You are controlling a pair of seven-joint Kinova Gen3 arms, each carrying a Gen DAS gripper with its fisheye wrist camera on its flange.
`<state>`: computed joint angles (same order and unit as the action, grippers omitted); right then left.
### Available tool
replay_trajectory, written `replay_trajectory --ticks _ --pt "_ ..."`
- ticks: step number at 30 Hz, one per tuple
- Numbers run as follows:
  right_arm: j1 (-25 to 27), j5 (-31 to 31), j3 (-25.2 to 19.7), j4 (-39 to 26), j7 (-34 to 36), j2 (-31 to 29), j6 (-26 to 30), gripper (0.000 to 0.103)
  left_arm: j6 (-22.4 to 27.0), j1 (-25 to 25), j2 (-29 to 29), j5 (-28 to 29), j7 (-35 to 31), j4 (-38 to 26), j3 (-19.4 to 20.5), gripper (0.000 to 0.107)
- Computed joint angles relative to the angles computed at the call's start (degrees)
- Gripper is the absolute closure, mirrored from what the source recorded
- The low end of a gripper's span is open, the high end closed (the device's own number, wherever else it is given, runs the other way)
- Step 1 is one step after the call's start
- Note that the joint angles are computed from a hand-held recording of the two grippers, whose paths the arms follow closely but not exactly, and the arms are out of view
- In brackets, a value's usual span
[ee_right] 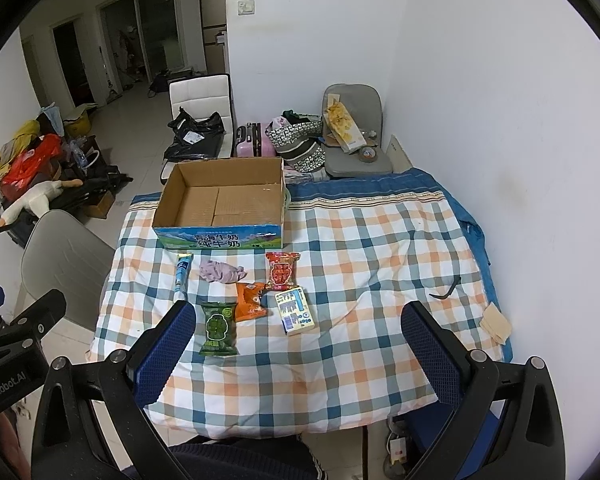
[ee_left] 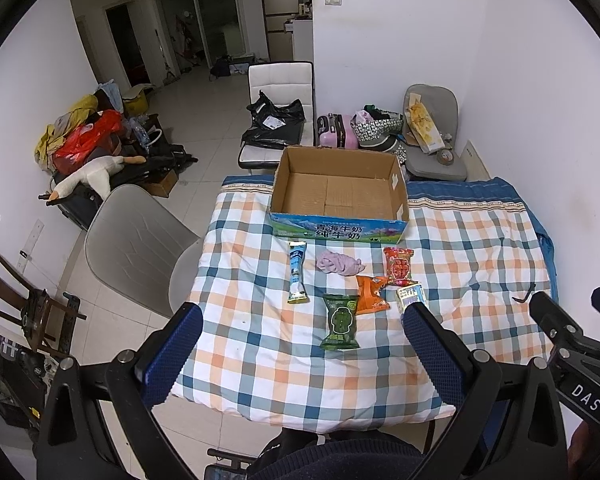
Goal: Organize soft objects
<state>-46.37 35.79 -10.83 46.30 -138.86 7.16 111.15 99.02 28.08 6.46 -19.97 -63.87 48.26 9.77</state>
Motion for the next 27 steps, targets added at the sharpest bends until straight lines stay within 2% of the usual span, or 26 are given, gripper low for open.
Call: replay_trajectory --ticks 2,5,7,11,14,17,19,20,23,25,27 --pt "0.72 -0.63 0.48 -2.26 1.50 0.68 0.81 0.000 -0.51 -0.82 1.15 0.84 -0.61 -1.07 -0.45 0.005" --pt "4.85 -2.82 -1.16 -2.97 2.45 1.23 0.36 0.000 -2.73 -2.43 3.10 3.00 -1.36 -0.32 -1.68 0.005" --pt "6.61 -6.91 1.47 -1.05 2.88 1.17 -1.94 0.000 -4.86 -3.96 4.81 5.58 -1.61 1.64 -2.37 0.005" --pt "13.10 -15.31 5.63 8.27 4.90 0.35 -10.81 0.000 -8.24 -5.49 9.32 9.63 -3.13 5.45 -3.04 0.005" --pt "19.72 -21.02 5.48 16.23 6.19 1.83 -16.87 0.000 -10.12 -6.72 13.64 13.19 -4.45 7.53 -3.27 0.005" --pt "27.07 -24.48 2.38 23.50 8.58 5.14 -22.93 0.000 -12.60 -6.96 17.28 15.78 -4.92 11.10 -3.46 0.007" --pt "31.62 -25.69 -0.60 27.83 10.65 7.42 -27.59 0.000 -13.50 -7.10 20.36 17.25 -5.19 12.68 -3.58 0.016" --pt "33.04 -26.96 -0.72 29.46 11.95 9.02 -29.92 0.000 -14.03 -7.23 21.77 18.03 -5.44 13.36 -3.56 0.016" --pt "33.35 -31.08 3.08 31.16 16.91 15.20 -34.13 0.000 -14.41 -7.34 26.52 19.76 -5.57 14.22 -3.67 0.017" --pt "31.60 -32.66 6.53 32.17 19.44 18.30 -36.04 0.000 -16.10 -7.43 28.08 20.31 -5.49 16.14 -4.05 0.017" --pt "32.03 -34.40 7.75 31.76 21.92 21.92 -37.09 0.000 -16.80 -7.63 29.70 20.94 -5.30 17.22 -4.21 0.018"
